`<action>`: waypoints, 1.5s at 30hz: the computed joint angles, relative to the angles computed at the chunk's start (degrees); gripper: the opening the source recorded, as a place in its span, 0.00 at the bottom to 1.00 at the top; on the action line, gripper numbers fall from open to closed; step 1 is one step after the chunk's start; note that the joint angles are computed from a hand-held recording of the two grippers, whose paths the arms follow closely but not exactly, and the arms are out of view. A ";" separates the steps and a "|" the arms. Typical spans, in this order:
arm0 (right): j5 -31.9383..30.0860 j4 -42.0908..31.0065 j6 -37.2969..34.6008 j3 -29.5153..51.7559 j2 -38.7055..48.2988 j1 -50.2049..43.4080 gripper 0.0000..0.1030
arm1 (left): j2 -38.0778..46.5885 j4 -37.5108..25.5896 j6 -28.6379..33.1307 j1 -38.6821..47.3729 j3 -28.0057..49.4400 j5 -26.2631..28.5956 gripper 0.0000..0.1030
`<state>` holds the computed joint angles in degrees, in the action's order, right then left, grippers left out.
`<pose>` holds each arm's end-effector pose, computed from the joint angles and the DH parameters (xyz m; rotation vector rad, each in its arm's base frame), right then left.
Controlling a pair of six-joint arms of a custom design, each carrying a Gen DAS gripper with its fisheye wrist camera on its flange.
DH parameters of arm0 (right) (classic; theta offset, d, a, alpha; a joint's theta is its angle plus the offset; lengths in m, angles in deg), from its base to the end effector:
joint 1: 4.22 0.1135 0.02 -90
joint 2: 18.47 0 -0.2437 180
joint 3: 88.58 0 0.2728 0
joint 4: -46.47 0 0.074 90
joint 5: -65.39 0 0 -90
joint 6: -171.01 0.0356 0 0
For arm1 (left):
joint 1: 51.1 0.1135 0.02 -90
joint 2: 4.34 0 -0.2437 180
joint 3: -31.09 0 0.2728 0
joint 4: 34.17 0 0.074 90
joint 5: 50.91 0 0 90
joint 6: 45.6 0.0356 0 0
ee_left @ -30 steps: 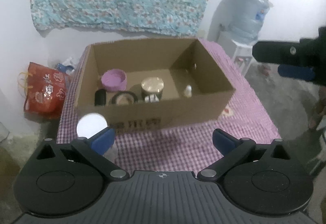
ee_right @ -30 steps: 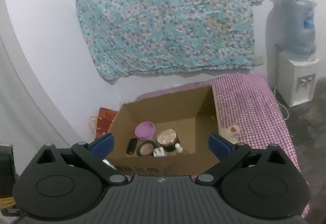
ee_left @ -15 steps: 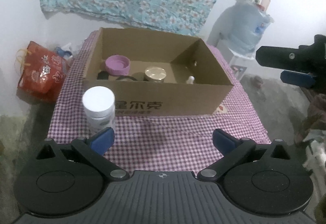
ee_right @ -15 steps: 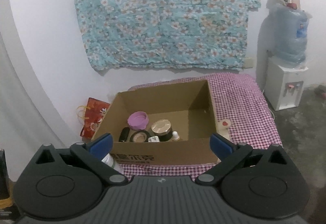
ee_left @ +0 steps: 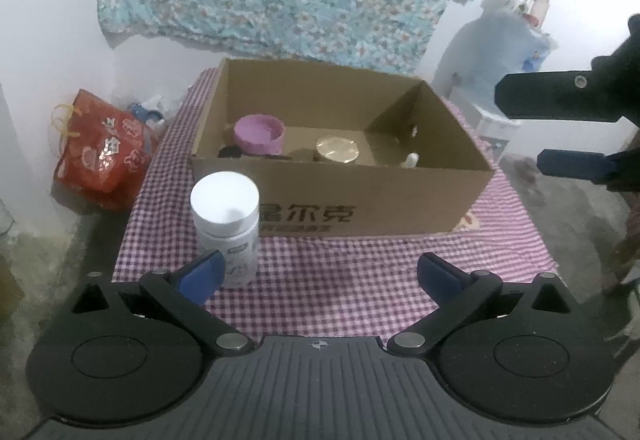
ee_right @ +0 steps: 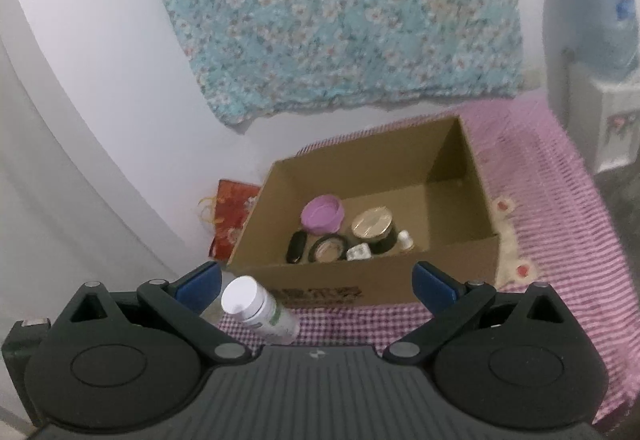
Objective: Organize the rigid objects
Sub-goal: 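Reach the right gripper to the white supplement bottle and grasp its cap, then lift the white bottle and carry it over the box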
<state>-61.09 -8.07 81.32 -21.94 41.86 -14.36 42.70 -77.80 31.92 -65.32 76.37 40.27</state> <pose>0.2389 -0.0212 0.2787 -0.0780 2.3016 0.6755 0.1971 -0.0507 0.2054 0.0461 2.3764 -0.2490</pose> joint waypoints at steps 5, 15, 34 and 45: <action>-2.18 2.22 1.13 1.68 7.59 3.46 0.98 | 5.01 3.41 0.55 1.25 0.10 -0.85 1.00; -4.44 7.47 6.04 8.47 24.65 12.59 0.80 | 13.31 10.79 1.61 5.14 1.15 -2.55 1.00; -4.37 5.77 6.08 15.91 37.20 18.05 0.44 | 21.44 13.43 1.82 8.17 4.17 -1.78 0.63; -3.45 4.84 5.52 16.92 37.80 18.80 0.37 | 20.63 12.73 1.76 8.88 3.88 -1.61 0.53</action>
